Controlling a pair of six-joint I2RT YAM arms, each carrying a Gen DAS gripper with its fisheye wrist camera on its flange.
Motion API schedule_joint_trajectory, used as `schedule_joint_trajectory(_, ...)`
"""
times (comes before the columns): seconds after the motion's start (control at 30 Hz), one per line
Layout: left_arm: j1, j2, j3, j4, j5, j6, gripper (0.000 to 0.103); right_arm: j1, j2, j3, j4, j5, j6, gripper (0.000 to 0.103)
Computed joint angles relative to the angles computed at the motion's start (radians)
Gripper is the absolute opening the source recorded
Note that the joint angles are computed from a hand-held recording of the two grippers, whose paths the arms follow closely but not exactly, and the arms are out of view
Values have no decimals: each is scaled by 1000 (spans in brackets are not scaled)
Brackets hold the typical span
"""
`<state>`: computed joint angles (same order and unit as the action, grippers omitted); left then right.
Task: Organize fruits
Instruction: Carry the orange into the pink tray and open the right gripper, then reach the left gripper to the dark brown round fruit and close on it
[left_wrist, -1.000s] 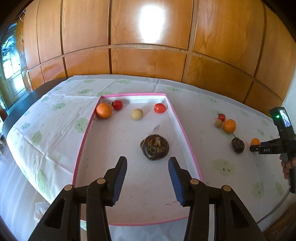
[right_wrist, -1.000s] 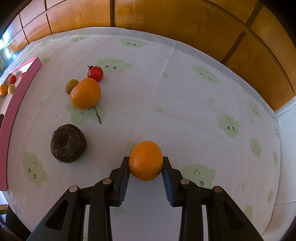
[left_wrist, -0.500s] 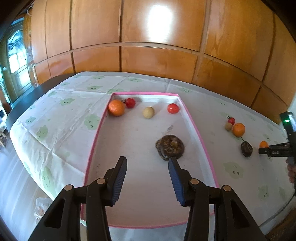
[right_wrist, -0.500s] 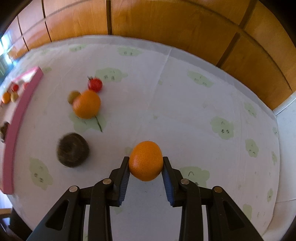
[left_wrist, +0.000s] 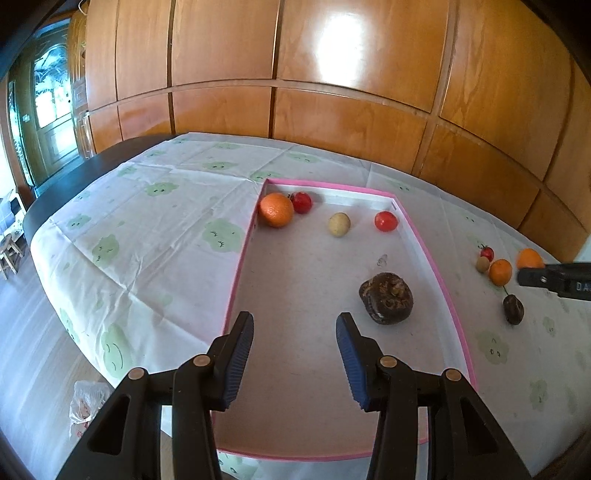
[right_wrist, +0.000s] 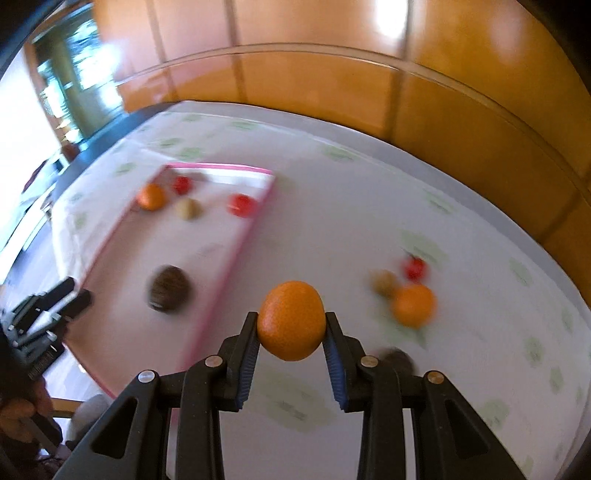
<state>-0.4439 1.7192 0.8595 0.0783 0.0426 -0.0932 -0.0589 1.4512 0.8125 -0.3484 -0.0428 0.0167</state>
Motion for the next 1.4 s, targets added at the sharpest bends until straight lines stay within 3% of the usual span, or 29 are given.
schedule_joint_trajectory(0.3, 29, -3, -4, 4, 30, 2, 47, 145, 164, 145, 39, 24, 98, 34)
schedule_joint_trajectory(0.63, 34, 13, -2, 2, 53, 3, 47, 167, 311, 253, 41, 46, 149, 37)
schedule_joint_trajectory(1.4, -3, -37, -32, 2, 43, 16, 47, 34, -87, -143, 88, 84, 47, 37)
